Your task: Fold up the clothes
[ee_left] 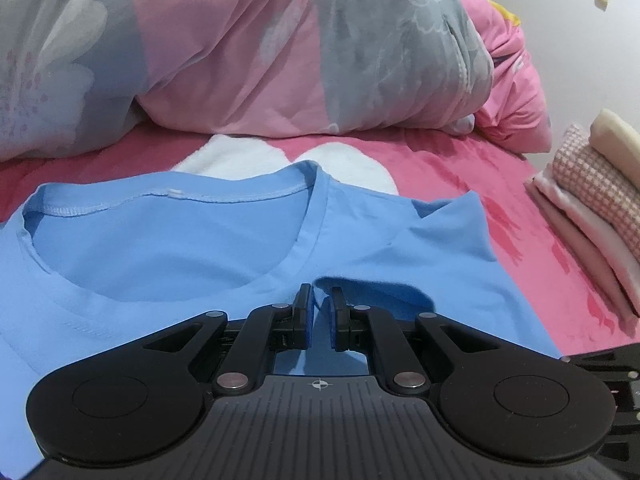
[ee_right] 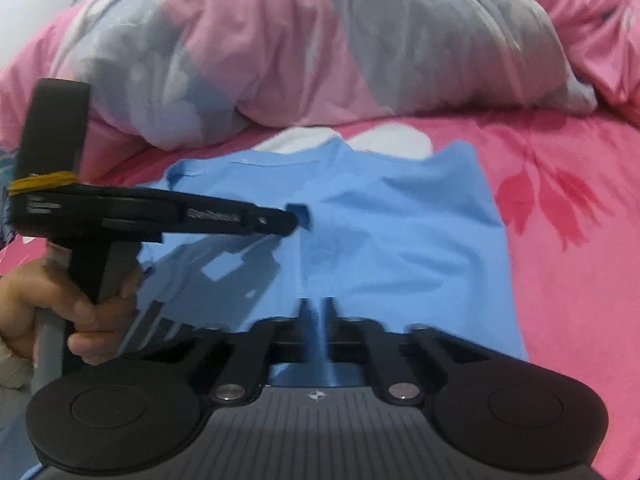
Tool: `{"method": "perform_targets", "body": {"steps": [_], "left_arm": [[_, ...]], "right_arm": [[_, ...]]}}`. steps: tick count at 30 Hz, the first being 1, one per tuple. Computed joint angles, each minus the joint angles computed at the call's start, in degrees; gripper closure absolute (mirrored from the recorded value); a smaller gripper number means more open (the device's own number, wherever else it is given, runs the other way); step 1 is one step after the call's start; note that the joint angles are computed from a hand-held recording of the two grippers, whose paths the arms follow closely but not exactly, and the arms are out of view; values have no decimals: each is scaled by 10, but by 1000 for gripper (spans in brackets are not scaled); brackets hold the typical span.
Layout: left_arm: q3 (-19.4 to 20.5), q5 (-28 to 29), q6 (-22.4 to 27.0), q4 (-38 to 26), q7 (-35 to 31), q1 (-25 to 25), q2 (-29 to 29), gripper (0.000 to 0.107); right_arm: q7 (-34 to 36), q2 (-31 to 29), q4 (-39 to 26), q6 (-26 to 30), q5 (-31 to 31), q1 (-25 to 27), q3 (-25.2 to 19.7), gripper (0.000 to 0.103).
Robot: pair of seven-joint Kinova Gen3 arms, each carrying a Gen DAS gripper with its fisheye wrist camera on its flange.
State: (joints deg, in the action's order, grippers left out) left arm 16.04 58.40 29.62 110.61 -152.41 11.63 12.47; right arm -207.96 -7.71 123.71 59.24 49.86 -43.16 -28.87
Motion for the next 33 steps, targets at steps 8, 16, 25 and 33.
{"method": "perform_targets", "body": {"steps": [8,16,25,33], "left_arm": [[-12,30,72,-15,3,-32,18,101],[-40,113,195,-29,39,-80,51,101],[-30,63,161,-68,120,-39,71,78],[-20,60,129,-56,120,-40,60,79]], "right_arm": [[-4,-29,16,-21,-7,3,-17,103],[34,-62,27,-68,-33,35,-35,80],[133,-53,-35,75,-74,23,-115,60],[159,5,-43,103,-56,-34,-87,62]]}}
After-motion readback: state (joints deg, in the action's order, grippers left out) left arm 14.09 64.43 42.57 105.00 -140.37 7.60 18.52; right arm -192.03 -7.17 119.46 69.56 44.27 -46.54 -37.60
